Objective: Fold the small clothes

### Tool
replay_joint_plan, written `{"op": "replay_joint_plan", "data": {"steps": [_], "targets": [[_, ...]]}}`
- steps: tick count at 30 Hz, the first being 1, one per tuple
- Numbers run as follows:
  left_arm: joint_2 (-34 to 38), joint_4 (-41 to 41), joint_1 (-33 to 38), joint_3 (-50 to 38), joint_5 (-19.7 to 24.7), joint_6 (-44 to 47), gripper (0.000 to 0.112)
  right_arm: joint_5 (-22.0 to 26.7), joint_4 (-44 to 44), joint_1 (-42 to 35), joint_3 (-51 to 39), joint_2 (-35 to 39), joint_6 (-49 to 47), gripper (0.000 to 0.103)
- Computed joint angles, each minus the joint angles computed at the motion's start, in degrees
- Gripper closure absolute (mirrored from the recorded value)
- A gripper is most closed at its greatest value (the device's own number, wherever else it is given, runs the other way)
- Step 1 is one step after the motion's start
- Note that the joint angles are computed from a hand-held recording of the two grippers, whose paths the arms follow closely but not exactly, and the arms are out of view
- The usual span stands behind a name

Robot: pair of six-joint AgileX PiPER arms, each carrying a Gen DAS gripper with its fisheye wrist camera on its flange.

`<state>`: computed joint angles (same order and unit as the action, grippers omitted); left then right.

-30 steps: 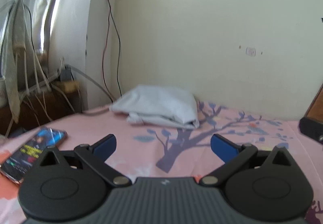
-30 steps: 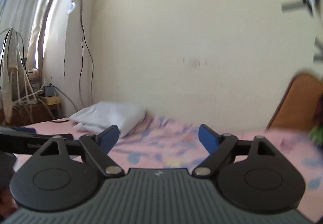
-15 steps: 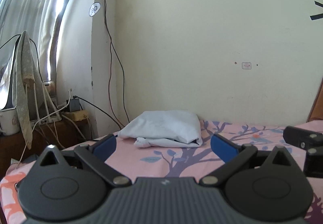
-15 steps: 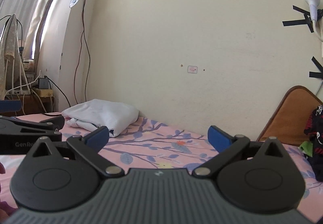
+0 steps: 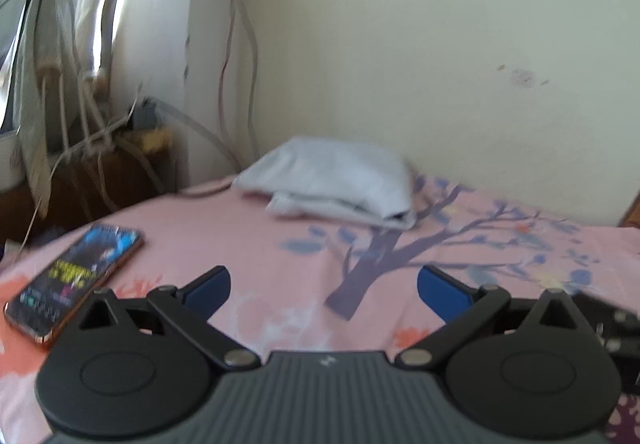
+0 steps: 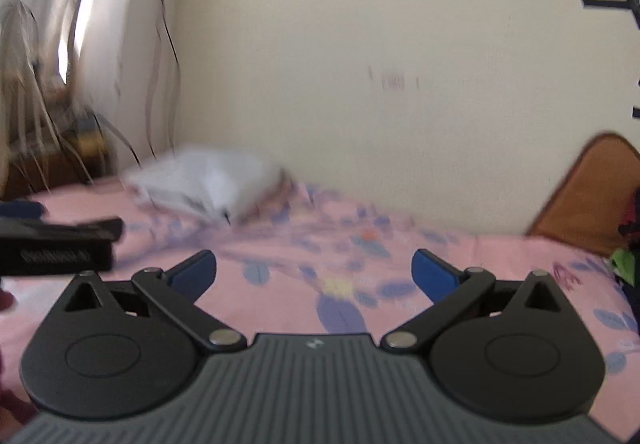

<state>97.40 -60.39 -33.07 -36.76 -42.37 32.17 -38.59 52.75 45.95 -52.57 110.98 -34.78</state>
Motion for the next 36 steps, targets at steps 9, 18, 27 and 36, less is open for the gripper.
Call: {"op": "replay_joint_plan", "data": {"steps": [9,18,27,36], "targets": [[2.3,-9.7,-1.3,-4.2,0.5,13.3,0.009,4.4,-1.2,-1.1,0.7,-1.3,1.8,0.000],[2.1,-10.0,0.4,-5.0,4.1,14.7,0.009,6.6,-4.0,-2.7,0.7,-1.7,5.1,0.000],[0.7,-6.5,3.7,-4.9,11.7,13.3,0.009,8.6,-6.9,-4.2,0.7,-1.9,8.0,0.000],[-0.3,0.9,5.4,-3.7,14.4,6.8,0.009,12.9,-1.9,-6.0,-1.1,-1.8,7.3,0.000]]}}
